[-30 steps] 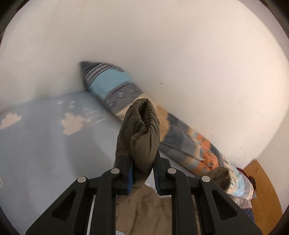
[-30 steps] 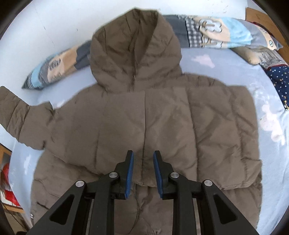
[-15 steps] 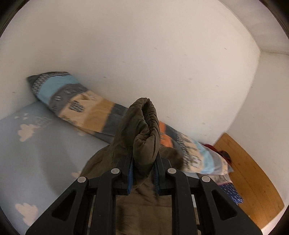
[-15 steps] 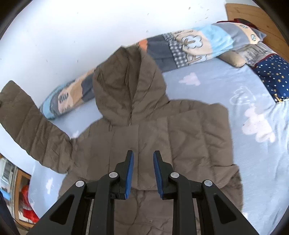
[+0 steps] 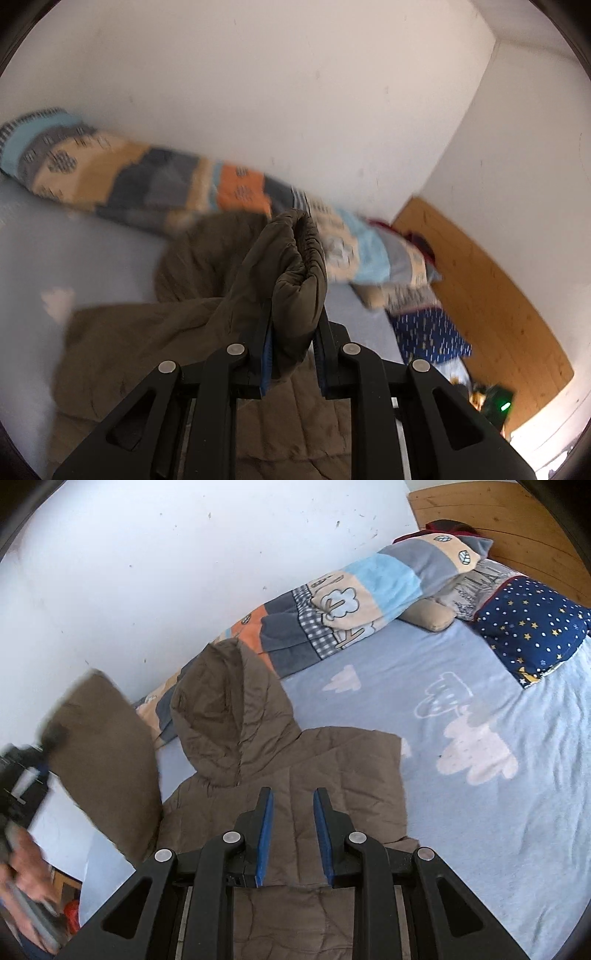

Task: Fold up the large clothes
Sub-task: 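Fold the held sleeve across the jacket body and open the left tool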

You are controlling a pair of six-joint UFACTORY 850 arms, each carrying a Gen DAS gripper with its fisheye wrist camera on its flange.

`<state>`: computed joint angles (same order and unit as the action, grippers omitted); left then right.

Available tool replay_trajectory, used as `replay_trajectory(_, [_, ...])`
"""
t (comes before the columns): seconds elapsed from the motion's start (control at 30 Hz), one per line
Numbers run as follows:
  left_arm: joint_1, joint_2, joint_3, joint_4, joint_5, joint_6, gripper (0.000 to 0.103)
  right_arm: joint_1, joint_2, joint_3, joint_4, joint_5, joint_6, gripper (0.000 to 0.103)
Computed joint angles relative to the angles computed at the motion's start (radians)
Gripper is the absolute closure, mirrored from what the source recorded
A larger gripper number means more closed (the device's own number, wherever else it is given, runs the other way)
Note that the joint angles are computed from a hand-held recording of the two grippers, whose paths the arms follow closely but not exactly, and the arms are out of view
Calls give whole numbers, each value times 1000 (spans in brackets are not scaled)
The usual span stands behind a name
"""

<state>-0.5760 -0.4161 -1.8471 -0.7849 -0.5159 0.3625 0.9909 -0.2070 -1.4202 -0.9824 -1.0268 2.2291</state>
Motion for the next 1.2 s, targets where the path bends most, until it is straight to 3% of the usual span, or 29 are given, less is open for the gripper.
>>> replay_trajectory(0.2, [-97, -71, 36, 103, 6, -87, 85, 7, 39, 42, -19, -11, 49, 79])
replay_trajectory(0.5, [-166, -162, 77, 210, -47, -146, 85, 1, 37, 42, -12, -3, 43, 79])
replay_trajectory(0.57, [-170, -170, 81, 221, -61, -145, 75, -2, 34, 41, -10, 4, 41, 79])
replay_trajectory(0.6, [-163, -173, 85, 165, -85, -87, 63, -5, 32, 40, -6, 10, 42, 78])
replay_trajectory(0.7, [-139, -124, 135, 40, -93, 27, 43, -19, 33, 54, -2, 57, 61, 62])
replay_trajectory(0.77, [-118, -83, 163, -12, -75, 91, 41, -34, 29, 64, 14, 113, 70, 59])
replay_trajectory(0.87, [-64, -19, 212, -40, -34, 156, 38, -69, 27, 110, 6, 272, 150, 59])
replay_trajectory(1.0, [30, 33, 267, 138, 25, 54, 38, -103, 7, 148, 1, 423, 248, 59])
replay_trajectory(1.1, [111, 40, 303, 227, 38, -42, 38, -118, -34, 126, 60, 459, 207, 59])
replay_trajectory(1.2, [186, 29, 326, 188, 32, -70, 38, -126, -72, 97, 123, 466, 155, 59])
